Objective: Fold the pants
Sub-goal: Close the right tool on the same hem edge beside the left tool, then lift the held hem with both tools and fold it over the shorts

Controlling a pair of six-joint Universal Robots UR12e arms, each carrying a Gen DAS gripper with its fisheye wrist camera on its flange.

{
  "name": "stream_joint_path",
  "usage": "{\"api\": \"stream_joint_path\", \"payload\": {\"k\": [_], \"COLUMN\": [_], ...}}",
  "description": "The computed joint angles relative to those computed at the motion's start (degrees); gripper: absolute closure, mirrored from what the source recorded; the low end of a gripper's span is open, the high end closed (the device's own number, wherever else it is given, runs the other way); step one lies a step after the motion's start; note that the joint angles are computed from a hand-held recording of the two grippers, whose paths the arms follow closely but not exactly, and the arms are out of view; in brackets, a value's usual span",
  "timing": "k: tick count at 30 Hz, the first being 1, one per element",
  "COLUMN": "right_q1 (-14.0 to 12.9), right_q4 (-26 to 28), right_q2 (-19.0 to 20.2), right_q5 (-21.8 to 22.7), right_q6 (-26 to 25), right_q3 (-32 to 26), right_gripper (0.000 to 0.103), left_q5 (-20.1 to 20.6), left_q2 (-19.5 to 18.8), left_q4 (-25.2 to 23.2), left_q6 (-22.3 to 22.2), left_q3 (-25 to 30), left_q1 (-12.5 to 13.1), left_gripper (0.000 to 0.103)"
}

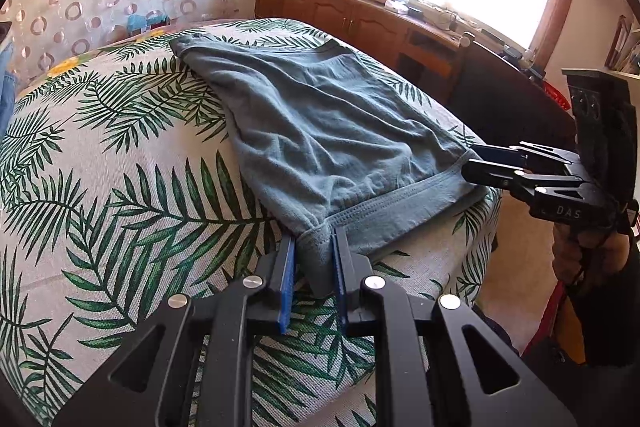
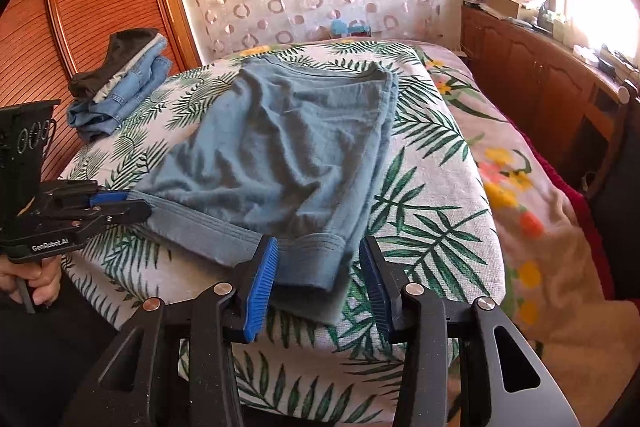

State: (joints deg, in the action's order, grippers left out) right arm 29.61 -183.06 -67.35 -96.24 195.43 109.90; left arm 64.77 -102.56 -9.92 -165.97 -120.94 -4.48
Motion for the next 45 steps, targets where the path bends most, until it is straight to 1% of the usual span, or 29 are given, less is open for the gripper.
{"api": "stream_joint_path", "payload": {"k": [4, 6, 8, 13, 15, 18, 19, 21, 23, 25, 29, 33, 35, 37, 40, 43, 45], "right_q1": [0.2, 0.2, 0.1, 0.3, 0.3, 0.0, -0.2, -0.4, -0.7, -0.7, -0.7, -0.2, 0.1, 0.5, 1.2, 1.9, 2.3], "right_q4": [0.4, 1.3, 1.3, 1.4, 1.5, 1.3, 1.1, 0.5, -0.4, -1.4, -4.7, -8.4, -10.6, -11.7, -13.1, -14.9, -16.0], "right_q2": [0.3, 0.6, 0.6, 0.6, 0.6, 0.6, 0.6, 0.6, 0.6, 0.6, 0.3, -0.8, -1.5, -2.1, -2.8, -3.5, -3.9], "right_q5": [-1.0, -1.7, -1.1, -1.1, 0.0, 2.6, 3.8, 4.5, 5.1, 4.9, 4.8, 4.1, 3.8, 3.9, 3.5, 3.4, 3.8], "right_q6": [-0.2, 0.7, 1.6, 1.6, 0.9, -0.5, -0.5, -0.4, -0.2, 0.0, 0.1, -1.7, -3.1, -4.8, -7.8, -10.1, -11.3], "right_q3": [-0.2, -0.4, -0.3, -0.5, -0.6, -0.5, -0.4, -0.3, 0.0, 0.2, 0.7, 0.5, 0.0, -0.6, -2.2, -3.4, -4.1], "right_gripper": [0.059, 0.059, 0.059, 0.059, 0.059, 0.077, 0.081, 0.084, 0.086, 0.087, 0.088, 0.088, 0.088, 0.088, 0.088, 0.088, 0.088], "left_q5": [-0.1, 0.0, 0.1, 0.1, -0.1, 0.5, 0.3, -0.1, -0.7, -1.4, -4.2, -7.4, -7.7, -7.8, -7.6, -9.6, -9.9], "left_q2": [0.0, 0.0, 0.0, -0.2, -0.2, -0.3, -0.3, -0.3, -0.1, 0.1, 2.0, 5.2, 6.5, 7.9, 9.6, 11.3, 12.2], "left_q4": [0.0, 0.0, 0.0, -0.2, 0.0, 0.2, 0.3, -0.1, -0.3, 0.3, 4.4, 9.3, 11.7, 13.6, 15.6, 16.2, 17.0], "left_q6": [-0.1, 0.0, -0.1, -0.9, -1.1, -1.0, -1.0, -0.8, -0.3, -0.5, -1.7, -4.6, -5.4, -5.9, -5.8, -6.8, -7.9], "left_q3": [0.0, 0.0, 0.0, 0.1, 0.1, 0.1, 0.1, 0.2, 0.1, 0.0, -0.9, -1.3, -1.4, -1.1, -0.7, 0.0, 0.5], "left_q1": [0.0, -0.1, -0.1, 0.1, 0.2, -0.1, -0.1, 0.0, 0.0, 0.2, 1.1, 2.8, 3.4, 3.9, 4.5, 6.0, 6.8], "left_gripper": [0.085, 0.085, 0.085, 0.077, 0.077, 0.077, 0.077, 0.078, 0.086, 0.09, 0.091, 0.091, 0.091, 0.091, 0.091, 0.091, 0.091]}}
